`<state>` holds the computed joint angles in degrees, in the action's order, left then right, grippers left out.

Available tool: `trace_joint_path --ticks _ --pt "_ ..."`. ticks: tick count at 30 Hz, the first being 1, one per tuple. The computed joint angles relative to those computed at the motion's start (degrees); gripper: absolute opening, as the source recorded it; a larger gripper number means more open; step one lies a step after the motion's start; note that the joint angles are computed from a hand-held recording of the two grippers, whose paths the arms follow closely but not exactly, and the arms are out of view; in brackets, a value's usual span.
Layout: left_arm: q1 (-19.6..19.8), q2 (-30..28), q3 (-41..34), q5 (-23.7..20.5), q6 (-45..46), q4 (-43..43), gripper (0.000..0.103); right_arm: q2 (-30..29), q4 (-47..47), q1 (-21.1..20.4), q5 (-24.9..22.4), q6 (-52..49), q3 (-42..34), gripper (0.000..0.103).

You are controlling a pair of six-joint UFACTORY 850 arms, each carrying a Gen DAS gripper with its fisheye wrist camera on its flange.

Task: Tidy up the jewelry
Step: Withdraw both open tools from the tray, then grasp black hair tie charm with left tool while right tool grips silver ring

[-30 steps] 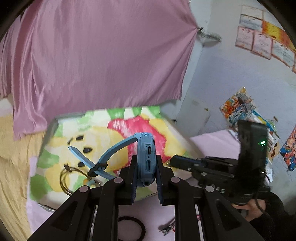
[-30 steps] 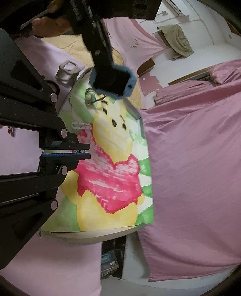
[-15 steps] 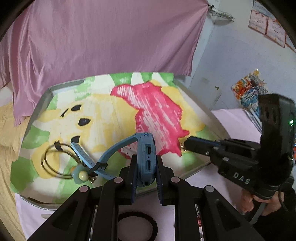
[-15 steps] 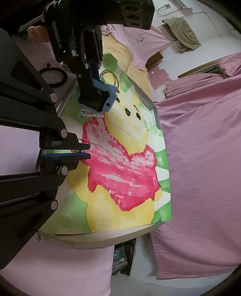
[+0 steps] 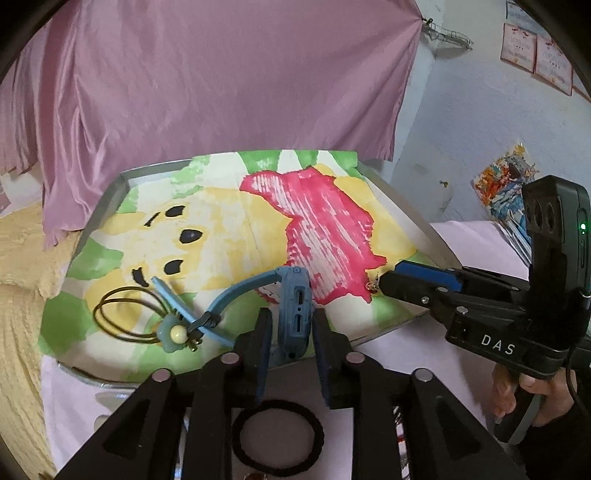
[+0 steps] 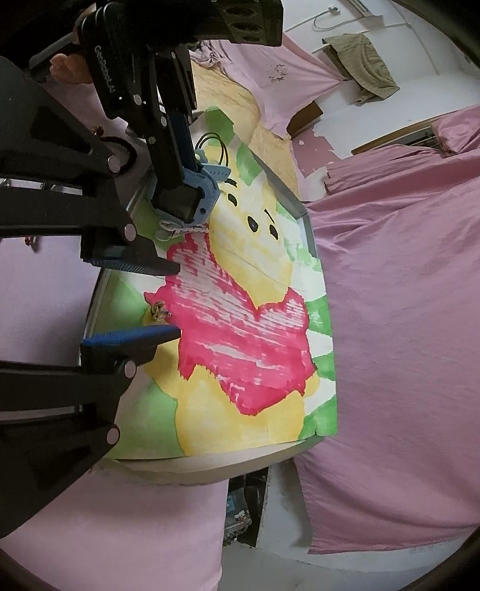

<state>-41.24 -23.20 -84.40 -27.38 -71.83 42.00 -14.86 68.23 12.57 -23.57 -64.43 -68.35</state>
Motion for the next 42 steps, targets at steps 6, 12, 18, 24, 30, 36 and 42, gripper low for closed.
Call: trace_joint_path --ticks 6,12,18,24,30,36,42 --pt "-1.3 2.8 3.8 0.3 -13.7 12.1 0.046 2.5 9.3 -0.3 2.2 -7.8 3.2 0.036" --pt "-3.6 5.9 8.0 -3.6 -32.3 28.8 0.065 5.9 24.3 -0.1 4.9 -21.8 7.3 0.042" --pt "-6.9 8.4 11.4 -12.2 -42.2 37.7 0.081 10.3 43.3 0.4 5.5 -39.9 11.9 0.059" --pt "-10.1 10.8 15.1 -20.7 -49.1 42.4 0.098 15.7 58.4 1.3 5.1 -54.4 17.2 0.079" --pt "-12.6 13.4 18.6 -24.8 -52.0 43.2 0.1 21.3 66.7 2.9 5.8 -62.8 22.2 0.085" --pt "-15.1 15.2 21.3 -27.9 -52.4 42.9 0.101 26.1 75.9 4.4 6.2 -72.6 26.5 0.089" --pt "-16.7 16.4 23.4 -29.6 -53.6 42.6 0.102 29.6 83.7 5.4 6.0 -80.4 29.8 0.089"
